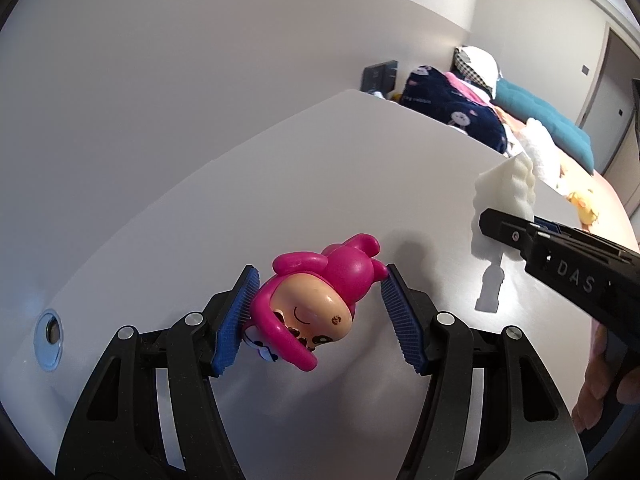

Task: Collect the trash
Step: 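Carry the pink doll and white sponge over the black bin and release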

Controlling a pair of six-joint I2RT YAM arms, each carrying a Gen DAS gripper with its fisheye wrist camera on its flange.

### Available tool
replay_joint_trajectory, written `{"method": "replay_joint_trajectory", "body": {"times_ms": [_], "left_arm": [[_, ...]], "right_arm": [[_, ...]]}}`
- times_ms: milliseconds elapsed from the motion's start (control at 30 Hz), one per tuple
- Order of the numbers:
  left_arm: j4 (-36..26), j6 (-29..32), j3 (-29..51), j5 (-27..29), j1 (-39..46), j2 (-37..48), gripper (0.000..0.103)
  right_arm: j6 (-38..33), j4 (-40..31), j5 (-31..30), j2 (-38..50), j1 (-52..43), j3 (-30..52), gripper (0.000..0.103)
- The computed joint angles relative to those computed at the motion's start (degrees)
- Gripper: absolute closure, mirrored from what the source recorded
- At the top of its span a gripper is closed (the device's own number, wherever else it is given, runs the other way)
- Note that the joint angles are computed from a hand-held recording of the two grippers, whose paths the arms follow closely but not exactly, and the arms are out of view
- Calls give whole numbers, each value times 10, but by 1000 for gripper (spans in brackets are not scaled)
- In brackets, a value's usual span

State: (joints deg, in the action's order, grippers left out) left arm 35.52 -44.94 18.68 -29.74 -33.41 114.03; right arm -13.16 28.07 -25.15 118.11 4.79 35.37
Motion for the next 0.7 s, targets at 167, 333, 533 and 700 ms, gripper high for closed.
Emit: {"method": "replay_joint_trajectory", "body": {"times_ms": [167,333,533,700], "left_arm": [[-54,-46,10,-24,-60,-22,41],[-94,-83,30,-38,-105,-26,41],[-141,-132,58,-56,-167,-17,41],[-180,-164,82,-67,-211,-12,41]], "right_arm": [[-36,-10,-27,-34,-43,-39,81],[-83,-24,-56,-62,-96,-76,81],[-151,-43,-92,-86,-173,-115,81],[-209,-76,-122,-105,-234,-134,81]]}}
